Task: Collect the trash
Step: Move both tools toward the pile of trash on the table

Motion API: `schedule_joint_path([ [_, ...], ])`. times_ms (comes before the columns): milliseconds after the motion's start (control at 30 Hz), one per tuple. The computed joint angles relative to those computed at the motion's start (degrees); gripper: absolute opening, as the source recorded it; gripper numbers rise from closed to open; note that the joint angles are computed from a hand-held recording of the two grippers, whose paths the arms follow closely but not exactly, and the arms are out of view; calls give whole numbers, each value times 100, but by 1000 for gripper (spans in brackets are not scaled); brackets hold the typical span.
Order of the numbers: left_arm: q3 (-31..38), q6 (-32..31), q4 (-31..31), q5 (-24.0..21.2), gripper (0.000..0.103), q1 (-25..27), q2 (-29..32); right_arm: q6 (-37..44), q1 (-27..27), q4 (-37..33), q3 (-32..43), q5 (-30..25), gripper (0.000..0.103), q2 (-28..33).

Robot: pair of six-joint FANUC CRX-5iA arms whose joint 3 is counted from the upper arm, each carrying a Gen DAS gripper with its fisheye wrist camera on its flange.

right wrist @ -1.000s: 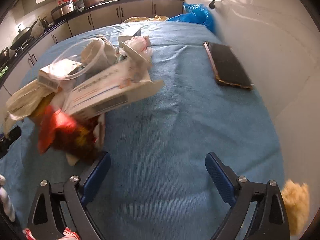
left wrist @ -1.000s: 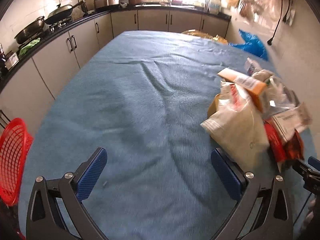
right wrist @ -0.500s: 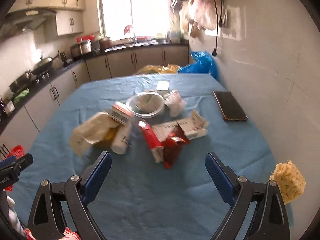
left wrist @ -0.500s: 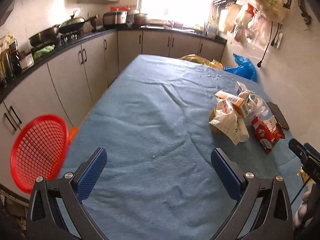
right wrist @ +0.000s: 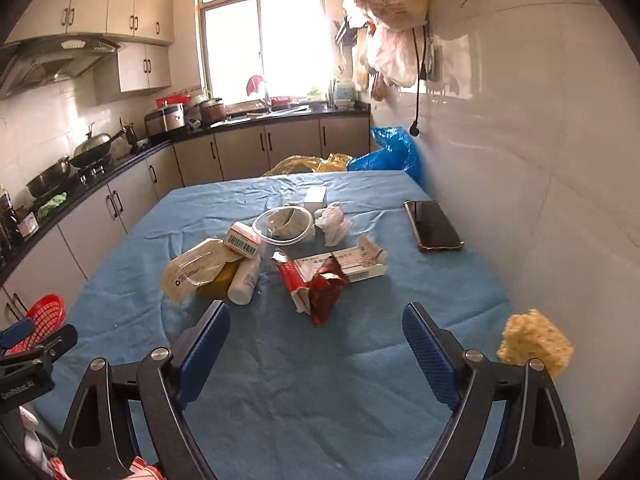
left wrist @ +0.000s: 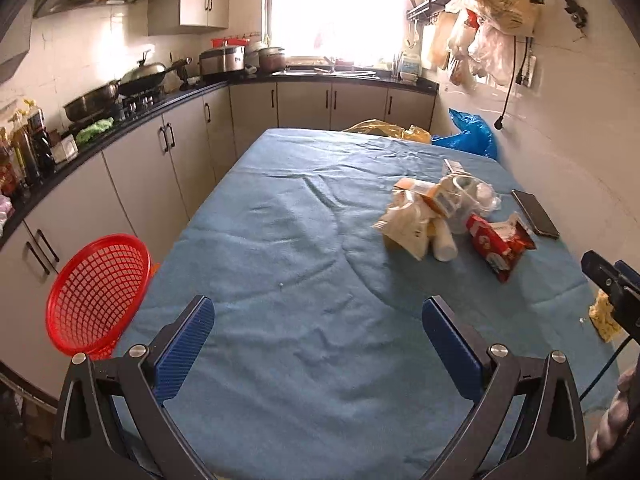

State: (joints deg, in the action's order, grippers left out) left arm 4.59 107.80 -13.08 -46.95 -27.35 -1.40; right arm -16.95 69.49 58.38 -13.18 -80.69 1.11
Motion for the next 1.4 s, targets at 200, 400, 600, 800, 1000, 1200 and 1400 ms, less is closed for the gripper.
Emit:
schedule_joint_path([
  [200, 42, 569, -824, -344, 103, -538, -284, -385, 411, 131, -406, 15, 91, -348],
  [400, -114, 1096, -1432, -601, 103, -903, -668, -536, 781, 389, -531, -40, 91, -402],
  [600, -69, 1122, -1538, -683, 103, -969, -630, -517, 793, 384, -512, -78, 91, -368],
  [800, 89, 853, -1383, -731, 103, -743, -343, -376, 401, 64, -446, 287, 91, -330],
  [1000, 312, 689, -1196, -903, 103, -489, 23, -120, 37, -217, -411, 752, 91, -248],
  [1200, 387, -44, -378, -605, 103, -46, 317, 192, -367, -468, -400, 1144, 90, -222],
  [1400, 759, -936, 335, -285, 103, 181, 843, 429, -868, -574, -440, 1493, 83, -234],
])
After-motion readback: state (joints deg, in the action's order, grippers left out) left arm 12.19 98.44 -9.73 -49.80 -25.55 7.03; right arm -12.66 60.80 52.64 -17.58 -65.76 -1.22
